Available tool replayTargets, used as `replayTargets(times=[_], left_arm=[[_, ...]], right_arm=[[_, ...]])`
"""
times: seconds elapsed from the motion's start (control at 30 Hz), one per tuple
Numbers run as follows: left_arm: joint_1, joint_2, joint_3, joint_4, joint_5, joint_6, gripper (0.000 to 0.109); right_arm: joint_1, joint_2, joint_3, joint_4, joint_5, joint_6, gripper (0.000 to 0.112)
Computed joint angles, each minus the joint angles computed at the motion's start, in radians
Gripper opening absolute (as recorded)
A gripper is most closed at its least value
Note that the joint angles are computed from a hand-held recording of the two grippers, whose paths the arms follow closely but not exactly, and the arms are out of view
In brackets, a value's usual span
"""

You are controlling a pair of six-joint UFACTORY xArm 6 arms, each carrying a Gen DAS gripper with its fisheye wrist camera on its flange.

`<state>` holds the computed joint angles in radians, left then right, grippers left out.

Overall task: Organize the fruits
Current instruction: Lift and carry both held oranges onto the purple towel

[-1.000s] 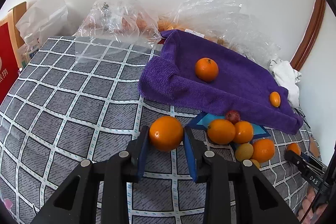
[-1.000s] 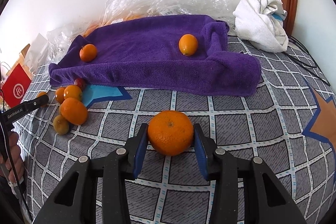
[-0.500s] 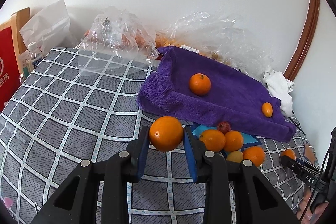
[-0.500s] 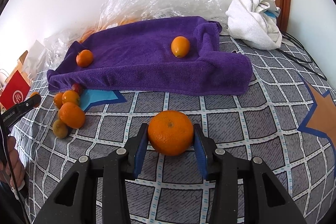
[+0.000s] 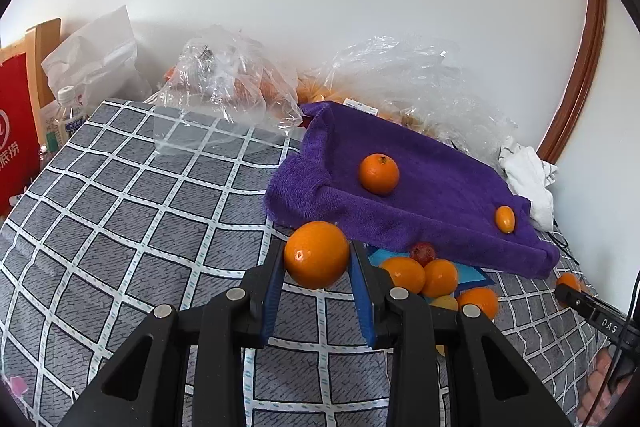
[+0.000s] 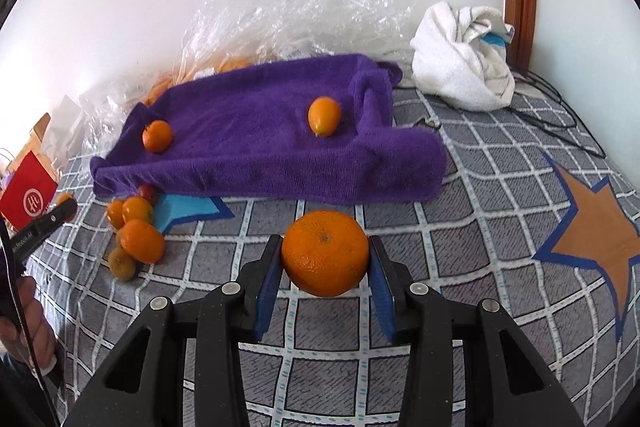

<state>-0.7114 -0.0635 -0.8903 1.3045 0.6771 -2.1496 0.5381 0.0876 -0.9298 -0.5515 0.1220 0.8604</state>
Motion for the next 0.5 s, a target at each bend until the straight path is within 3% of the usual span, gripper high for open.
replayTargets(times=[0.17,0.4,0.5], left_arm=[[-0.011,-0.010,0.000,-0.001,0.034,0.000,0.030],[-0.011,-0.035,-0.015,-0.080,0.056,0.095,0.030],[0.004,-0.035,-0.039,-0.091,0.050,0.133,0.030]], right_arm=[[-0.008,0.010,-0.051,0.004,0.010,-0.018,0.041],[-0.003,0.096,-0.173,0.172,0.027,-0.190,0.041],[0.008,0.167,-0.257,0.313,0.049,-0.323,0.041]])
